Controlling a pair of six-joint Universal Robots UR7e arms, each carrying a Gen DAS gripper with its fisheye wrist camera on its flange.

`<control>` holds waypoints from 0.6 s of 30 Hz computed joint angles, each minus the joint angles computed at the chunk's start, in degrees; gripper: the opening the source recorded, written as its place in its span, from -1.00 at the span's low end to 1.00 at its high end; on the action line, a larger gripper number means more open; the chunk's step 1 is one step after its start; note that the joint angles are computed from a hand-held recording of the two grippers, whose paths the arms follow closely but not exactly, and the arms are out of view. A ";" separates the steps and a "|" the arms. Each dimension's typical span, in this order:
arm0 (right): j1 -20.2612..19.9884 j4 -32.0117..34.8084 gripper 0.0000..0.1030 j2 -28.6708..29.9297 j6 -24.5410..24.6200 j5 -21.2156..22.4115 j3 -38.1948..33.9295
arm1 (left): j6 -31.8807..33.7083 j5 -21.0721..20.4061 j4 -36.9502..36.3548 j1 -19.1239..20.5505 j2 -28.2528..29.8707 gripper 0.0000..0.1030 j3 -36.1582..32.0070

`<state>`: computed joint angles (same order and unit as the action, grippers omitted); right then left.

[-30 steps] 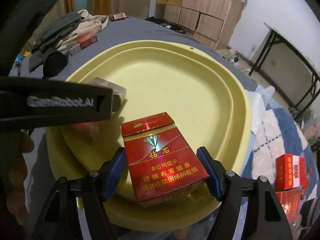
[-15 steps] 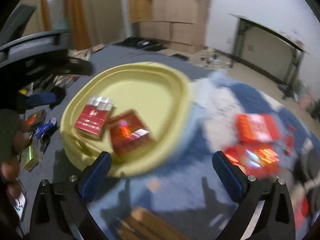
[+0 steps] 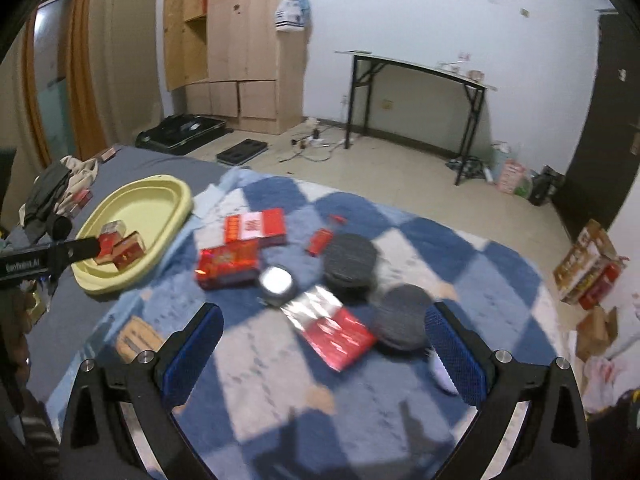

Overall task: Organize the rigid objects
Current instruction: 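Open both grippers to drop the packs into the yellow tray and withdraw, then reach the left gripper to the large red box while the right gripper reaches the purple plush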

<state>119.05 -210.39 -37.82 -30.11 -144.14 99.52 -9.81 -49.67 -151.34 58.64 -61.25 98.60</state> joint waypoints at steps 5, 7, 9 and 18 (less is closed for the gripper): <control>0.86 -6.09 0.99 0.29 8.78 -4.01 8.78 | 1.59 -0.74 1.48 -0.87 1.15 1.00 0.76; 1.78 -8.33 0.99 -0.47 8.66 -4.51 10.76 | 2.39 0.01 1.21 -1.21 1.59 1.00 1.12; 2.03 -10.71 0.99 0.40 7.42 -3.57 10.22 | 1.49 -0.75 2.07 -1.12 1.76 1.00 1.03; -1.26 -17.33 0.99 -0.22 2.71 0.10 15.13 | 0.97 -3.42 3.48 1.56 1.55 1.00 -1.33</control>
<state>117.79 -227.71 -38.04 -27.40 -144.05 114.65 -8.85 -53.10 -147.85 60.20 -59.69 97.27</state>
